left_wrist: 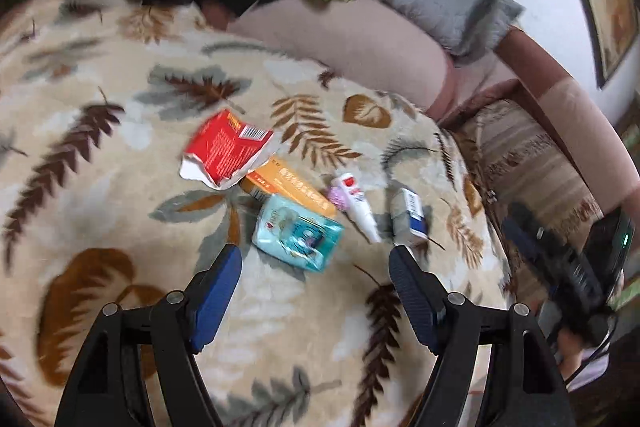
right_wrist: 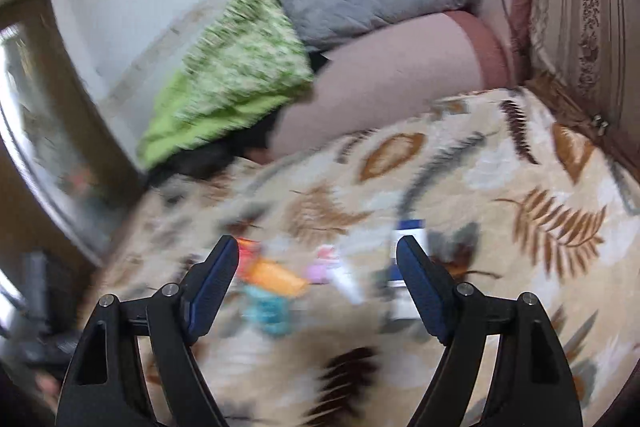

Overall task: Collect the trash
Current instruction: 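Grasp the teal wet-wipe pack with the left gripper while the right grasps the blue-white medicine box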

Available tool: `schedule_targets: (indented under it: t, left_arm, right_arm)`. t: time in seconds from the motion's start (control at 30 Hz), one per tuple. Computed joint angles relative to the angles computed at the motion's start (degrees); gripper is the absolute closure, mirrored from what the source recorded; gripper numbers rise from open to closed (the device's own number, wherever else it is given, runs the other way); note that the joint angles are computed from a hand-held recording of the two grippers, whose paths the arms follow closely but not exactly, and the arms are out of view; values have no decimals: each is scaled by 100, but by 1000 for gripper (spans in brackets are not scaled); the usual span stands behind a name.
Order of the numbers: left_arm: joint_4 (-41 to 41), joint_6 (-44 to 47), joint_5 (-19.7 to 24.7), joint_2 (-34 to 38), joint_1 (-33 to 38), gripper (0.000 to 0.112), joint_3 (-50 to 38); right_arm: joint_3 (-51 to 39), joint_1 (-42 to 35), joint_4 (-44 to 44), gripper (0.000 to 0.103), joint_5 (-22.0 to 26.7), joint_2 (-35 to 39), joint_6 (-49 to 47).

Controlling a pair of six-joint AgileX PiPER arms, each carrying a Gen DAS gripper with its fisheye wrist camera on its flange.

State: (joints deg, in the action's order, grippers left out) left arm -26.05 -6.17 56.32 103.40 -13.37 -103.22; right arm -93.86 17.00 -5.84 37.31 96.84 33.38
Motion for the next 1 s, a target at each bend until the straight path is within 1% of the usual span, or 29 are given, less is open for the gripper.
schedule_targets:
  t: [0.03,0.1,0.17,0.2,0.23,0.27,0.33,0.37,0.4,0.47,0.5,0.53,0.57,0.6,0.63,0.67,0.7,0.73,0.83,0.93,1.0]
  left_arm:
    - [-3,-186,-7,225,-6,33,-122]
    - [-58,-436,180,758,-15,33,-590]
    - [202,-632,274,1186,-111,33,-1012]
    - [325,-698,310,1336,-155,33,-1161]
    - [384,-710,383,1493,-182,33,-1314]
    - [422,-738,455,1630,-199,33,-1434]
    - [312,-736,504,1777,-182,33,-1482]
    - [321,-770,524,1828,-195,33,-1494]
    - [396,-803,471,1830,-224,33,-1466]
    - [665,-809,391,1835,-346,34,-1491]
    - [781,-842,344,1846,-399,36,-1513]
    - [782,-839,298,1858,-406,45,-1519]
    - [719,-789,322,1893,-406,53,-1560]
    - [792,-826,355,1892,-438,57,-1575]
    - [897,-870,340,1863,-464,79,-1551]
    - [890,-806,420,1870,-462,99,-1589]
    - [756,-721,454,1833,-428,99,-1546]
    - [693,-698,282,1681,-408,101,-1310]
    - [672,-582,38,1201,-391,106,-767]
    - [493,-459,-57,557,-334,107,-191]
    - [437,-491,-175,-60,-301,107,397]
  right_arm:
    - [19,-56,7,23,11,114,-13]
    - [-114,-283,351,23,90,481,-316]
    - [-229,-426,448,23,94,783,-399]
    - [-273,-505,621,23,117,882,-501]
    - [-306,-641,1024,23,71,1046,-747]
    - [-282,-717,1275,23,-5,1143,-884]
    - [-493,-784,1277,23,117,1497,-772]
    - [-592,-811,1371,23,166,1652,-876]
    - [-695,-788,1252,24,238,1766,-814]
    - [-802,-714,936,28,380,1875,-566]
    - [-900,-713,972,41,501,1972,-595]
    - [-927,-720,1026,53,547,2009,-607]
    - [-963,-723,1052,59,641,2048,-579]
    - [-1016,-707,1003,65,723,2088,-531]
    - [-1016,-685,878,67,765,2079,-451]
    - [-954,-677,779,67,729,2027,-384]
    - [-950,-702,806,69,735,2010,-390]
    - [-886,-733,882,70,682,1958,-410]
    - [-655,-811,1220,71,494,1720,-631]
    - [-327,-778,1252,71,325,1312,-632]
    - [45,-791,1452,71,99,916,-676]
